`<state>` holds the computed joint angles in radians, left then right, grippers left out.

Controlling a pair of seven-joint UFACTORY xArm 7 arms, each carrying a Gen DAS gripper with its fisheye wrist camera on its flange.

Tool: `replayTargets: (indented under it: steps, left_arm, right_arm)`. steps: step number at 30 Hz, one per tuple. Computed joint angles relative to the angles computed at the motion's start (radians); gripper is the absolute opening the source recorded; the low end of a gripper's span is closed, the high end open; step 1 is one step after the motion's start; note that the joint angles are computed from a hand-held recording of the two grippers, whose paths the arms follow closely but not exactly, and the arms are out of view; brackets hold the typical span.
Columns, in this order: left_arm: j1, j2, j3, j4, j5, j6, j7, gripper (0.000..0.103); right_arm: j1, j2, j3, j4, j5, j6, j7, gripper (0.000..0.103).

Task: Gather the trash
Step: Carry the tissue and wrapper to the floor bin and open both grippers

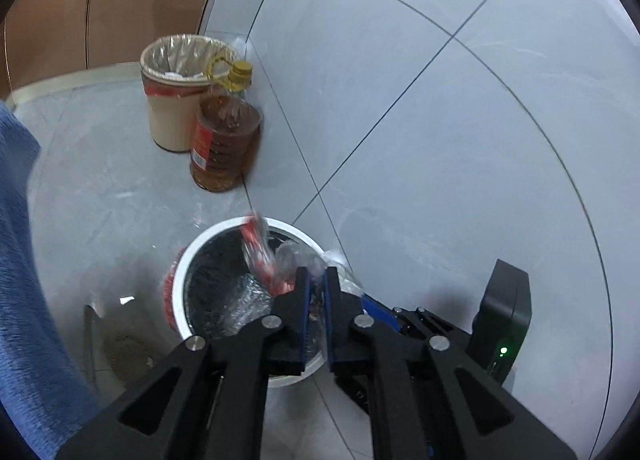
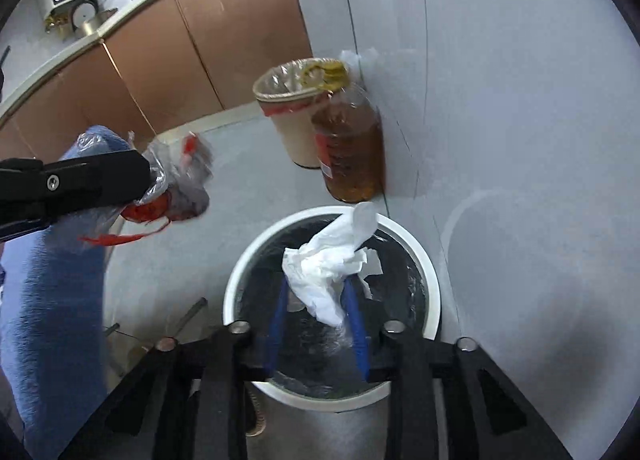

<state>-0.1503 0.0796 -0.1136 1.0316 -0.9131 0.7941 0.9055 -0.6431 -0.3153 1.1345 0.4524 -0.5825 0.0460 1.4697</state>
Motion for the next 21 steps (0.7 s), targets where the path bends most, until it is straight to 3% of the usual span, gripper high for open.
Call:
replayTargets:
  steps: [1, 4, 10, 15, 21]
  left_arm:
    - [0.003, -0.008, 0.002, -0.009, -0.002, 0.007, 0.002, 0.018]
    - [0.008, -0.012, 0.007, -0.019, -0.016, 0.001, 0.011, 0.036]
    - [0.017, -0.088, 0.029, -0.070, -0.046, -0.006, 0.049, 0.036]
    - [0.014, -0.247, 0.081, -0.175, -0.067, -0.038, 0.102, 0.037]
    - [0.008, -0.450, 0.172, -0.284, -0.049, -0.069, 0.126, 0.037]
  right_arm:
    - [-0.017, 0.002, 0.014, 0.002, -0.005, 0.002, 0.003, 0.042]
    - [0.007, 0.001, -0.002, -0.001, -0.006, 0.024, 0.010, 0.045]
    - [0.215, -0.021, -0.173, -0.006, 0.015, 0.096, 0.020, 0.045]
    - [0.420, -0.108, -0.321, 0.005, 0.053, 0.186, 0.014, 0.046]
    - [0.572, -0.198, -0.410, 0.087, 0.021, 0.305, 0.000, 0.048]
